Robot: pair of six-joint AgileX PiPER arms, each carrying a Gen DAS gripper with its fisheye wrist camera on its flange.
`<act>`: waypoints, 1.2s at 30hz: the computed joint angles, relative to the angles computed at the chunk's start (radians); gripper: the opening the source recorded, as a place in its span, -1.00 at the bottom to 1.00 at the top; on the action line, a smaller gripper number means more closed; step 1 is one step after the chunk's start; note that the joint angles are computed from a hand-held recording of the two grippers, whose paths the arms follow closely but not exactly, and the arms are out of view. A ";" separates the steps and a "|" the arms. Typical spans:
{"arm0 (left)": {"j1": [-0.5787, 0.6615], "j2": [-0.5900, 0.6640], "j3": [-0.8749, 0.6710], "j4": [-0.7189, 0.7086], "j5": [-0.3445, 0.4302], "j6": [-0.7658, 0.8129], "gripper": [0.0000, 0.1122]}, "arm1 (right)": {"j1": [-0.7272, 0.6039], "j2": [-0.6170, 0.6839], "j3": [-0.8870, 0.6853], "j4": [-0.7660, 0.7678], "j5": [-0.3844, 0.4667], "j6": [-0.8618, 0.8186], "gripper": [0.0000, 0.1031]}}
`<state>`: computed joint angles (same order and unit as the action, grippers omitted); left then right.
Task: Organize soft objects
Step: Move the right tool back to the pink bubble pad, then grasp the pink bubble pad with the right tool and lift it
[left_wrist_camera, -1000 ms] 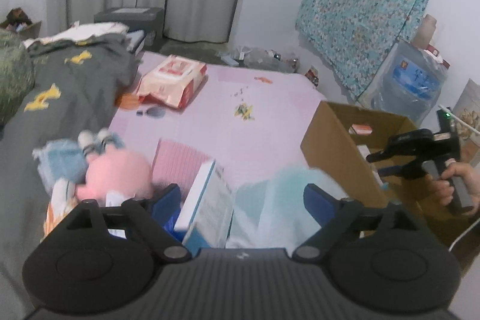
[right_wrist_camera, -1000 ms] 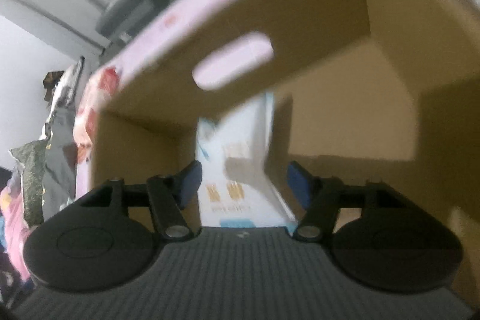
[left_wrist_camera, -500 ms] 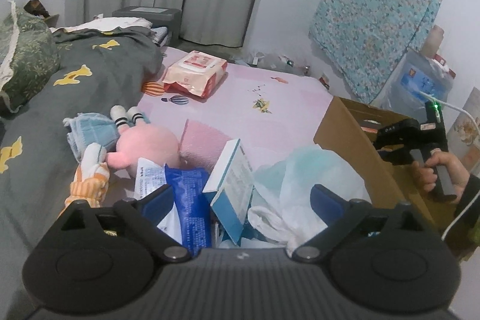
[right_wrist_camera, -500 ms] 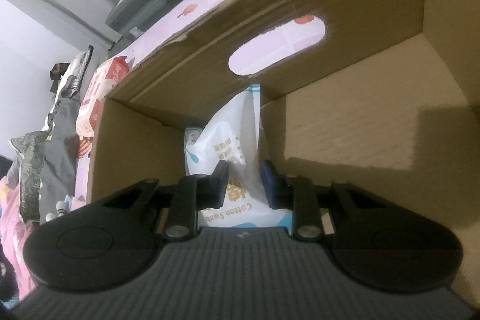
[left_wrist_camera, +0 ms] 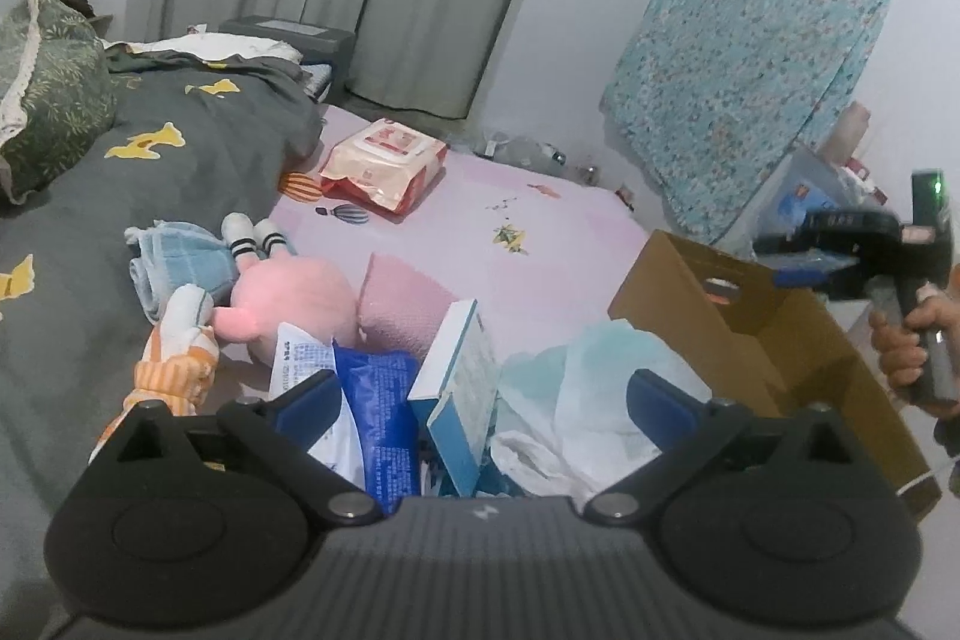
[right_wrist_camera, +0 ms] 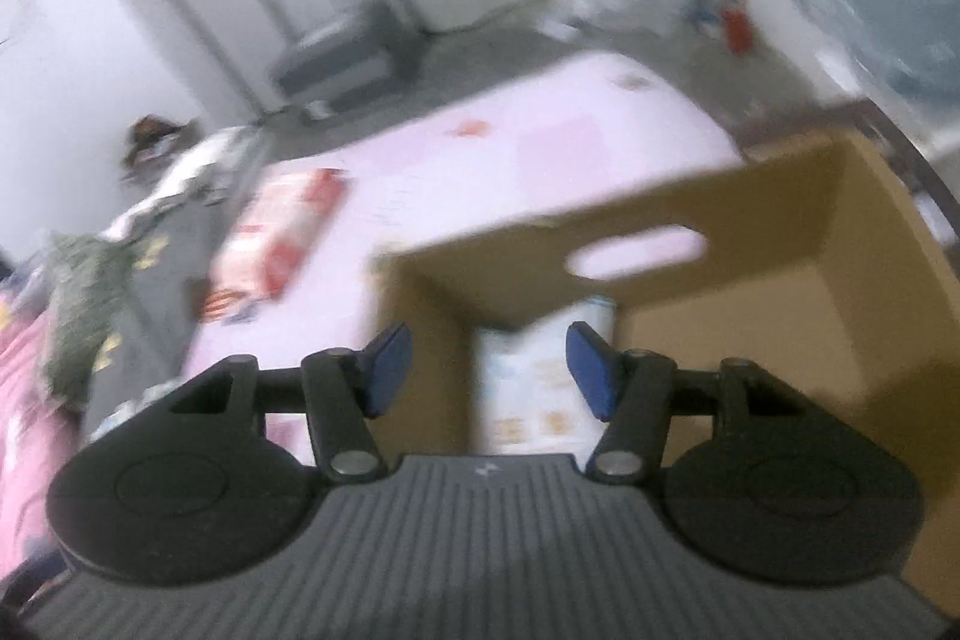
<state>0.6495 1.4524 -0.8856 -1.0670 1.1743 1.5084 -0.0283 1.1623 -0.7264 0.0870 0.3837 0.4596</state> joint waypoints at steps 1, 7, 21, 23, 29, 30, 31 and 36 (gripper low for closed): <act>0.004 0.000 0.006 -0.006 0.002 0.013 0.81 | 0.038 -0.007 -0.023 0.022 0.013 -0.011 0.20; -0.020 0.010 -0.006 0.016 0.012 0.042 0.81 | 0.167 0.087 -0.174 0.374 0.114 -0.278 0.23; -0.249 0.230 -0.267 0.120 -0.159 -0.313 0.02 | 0.251 0.675 -0.683 0.607 0.305 -0.363 0.23; -0.289 0.280 -0.315 0.156 -0.182 -0.393 -0.17 | 0.245 0.776 -0.799 0.582 0.353 -0.340 0.23; -0.395 0.382 -0.419 0.311 -0.228 -0.528 -0.36 | 0.237 1.073 -1.192 0.501 0.535 -0.308 0.35; -0.409 0.393 -0.434 0.328 -0.234 -0.541 -0.34 | 0.238 1.112 -1.244 0.484 0.552 -0.294 0.36; -0.421 0.407 -0.454 0.341 -0.235 -0.557 -0.33 | 0.240 1.158 -1.313 0.461 0.580 -0.275 0.37; -0.479 0.511 -0.605 0.413 -0.200 -0.694 -0.07 | 0.219 1.275 -1.452 0.492 0.636 -0.270 0.37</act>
<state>0.1708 1.9639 -1.4903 -0.6535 0.9745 0.8146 0.1905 2.4374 -2.1782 0.5785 1.0201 0.1897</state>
